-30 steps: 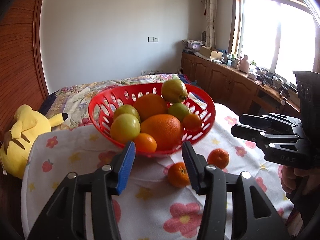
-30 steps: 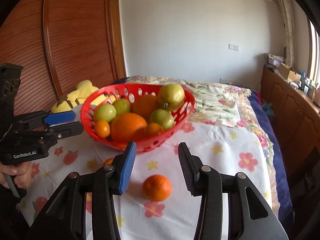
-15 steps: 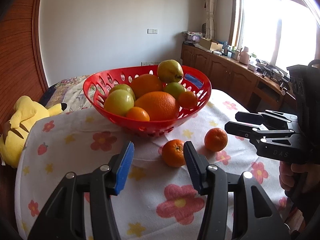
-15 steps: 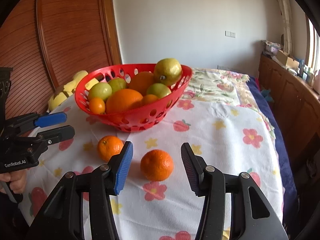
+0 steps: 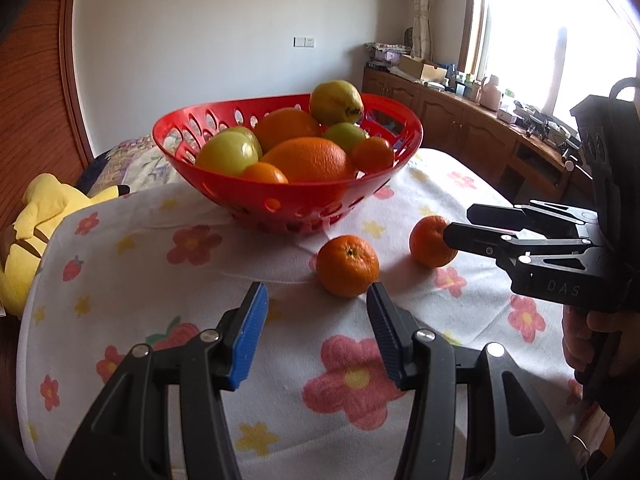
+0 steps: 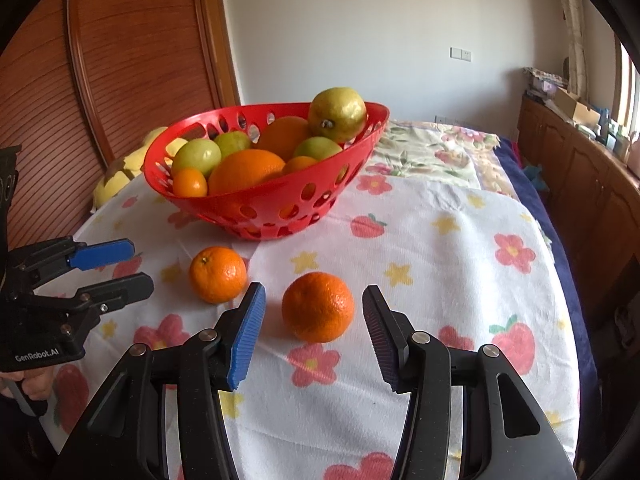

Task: Organize fruits
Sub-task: 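Withdraw both tools from the basket toward the two oranges on the cloth, then close the right tool on one orange while the left tool grasps the other orange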

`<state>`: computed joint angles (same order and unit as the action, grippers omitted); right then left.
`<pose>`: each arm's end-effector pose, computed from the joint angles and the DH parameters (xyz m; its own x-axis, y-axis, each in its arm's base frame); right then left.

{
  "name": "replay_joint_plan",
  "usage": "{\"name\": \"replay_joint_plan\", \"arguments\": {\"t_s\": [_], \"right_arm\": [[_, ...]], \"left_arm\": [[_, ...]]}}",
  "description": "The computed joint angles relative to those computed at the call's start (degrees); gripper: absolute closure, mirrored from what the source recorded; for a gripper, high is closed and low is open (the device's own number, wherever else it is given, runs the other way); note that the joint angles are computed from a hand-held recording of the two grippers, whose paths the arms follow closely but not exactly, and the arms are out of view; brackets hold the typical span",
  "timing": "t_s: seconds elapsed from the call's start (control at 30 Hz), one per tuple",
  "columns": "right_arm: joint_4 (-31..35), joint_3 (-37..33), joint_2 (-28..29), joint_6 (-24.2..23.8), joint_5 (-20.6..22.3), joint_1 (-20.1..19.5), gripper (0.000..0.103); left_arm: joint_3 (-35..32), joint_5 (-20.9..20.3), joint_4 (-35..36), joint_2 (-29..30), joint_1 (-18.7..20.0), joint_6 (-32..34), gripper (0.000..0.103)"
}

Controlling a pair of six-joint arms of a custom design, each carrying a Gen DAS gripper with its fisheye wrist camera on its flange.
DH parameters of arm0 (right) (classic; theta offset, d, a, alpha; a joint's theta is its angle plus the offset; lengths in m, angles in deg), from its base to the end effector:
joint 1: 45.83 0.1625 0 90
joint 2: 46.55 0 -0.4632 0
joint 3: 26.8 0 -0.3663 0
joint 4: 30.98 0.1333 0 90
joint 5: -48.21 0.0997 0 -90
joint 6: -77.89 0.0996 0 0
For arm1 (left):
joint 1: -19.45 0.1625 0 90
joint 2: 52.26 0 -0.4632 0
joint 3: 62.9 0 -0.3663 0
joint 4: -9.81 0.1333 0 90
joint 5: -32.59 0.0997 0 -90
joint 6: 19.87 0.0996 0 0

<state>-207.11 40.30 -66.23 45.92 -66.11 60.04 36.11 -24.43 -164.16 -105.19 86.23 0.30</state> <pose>0.3126 -0.7621 0.0403 -0.6903 -0.3986 0.6037 -0.6824 0.6360 -0.3604 -0.0892 -0.6835 0.2635 -0.7401 0.2721 -0.6150 0.6033 0.6727 -0.4284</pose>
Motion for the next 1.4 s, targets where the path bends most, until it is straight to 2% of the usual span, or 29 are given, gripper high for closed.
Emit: {"name": "replay_joint_plan", "arguments": {"t_s": [0.67,0.77,0.97,1.4], "right_arm": [[7.58,-6.67,3.38,0.41,-3.73,-0.05,0.051],[9.94,-7.78,3.69,0.93,-3.65,-0.35,0.056],[7.40,-3.99,1.48,0.53,-1.69,-0.74,0.057],[1.88,1.97,-1.90,-0.34,-0.94,-0.72,0.057]], "left_arm": [[-6.10,-1.39,7.75,3.15,0.68,-2.28,0.051],[-7.01,-0.85,8.88,3.74,0.63,-2.42,0.051],[-8.42,-0.07,10.44,4.65,0.40,-2.09,0.051],[-12.41,1.42,14.65,7.27,0.29,-3.31,0.051]]}}
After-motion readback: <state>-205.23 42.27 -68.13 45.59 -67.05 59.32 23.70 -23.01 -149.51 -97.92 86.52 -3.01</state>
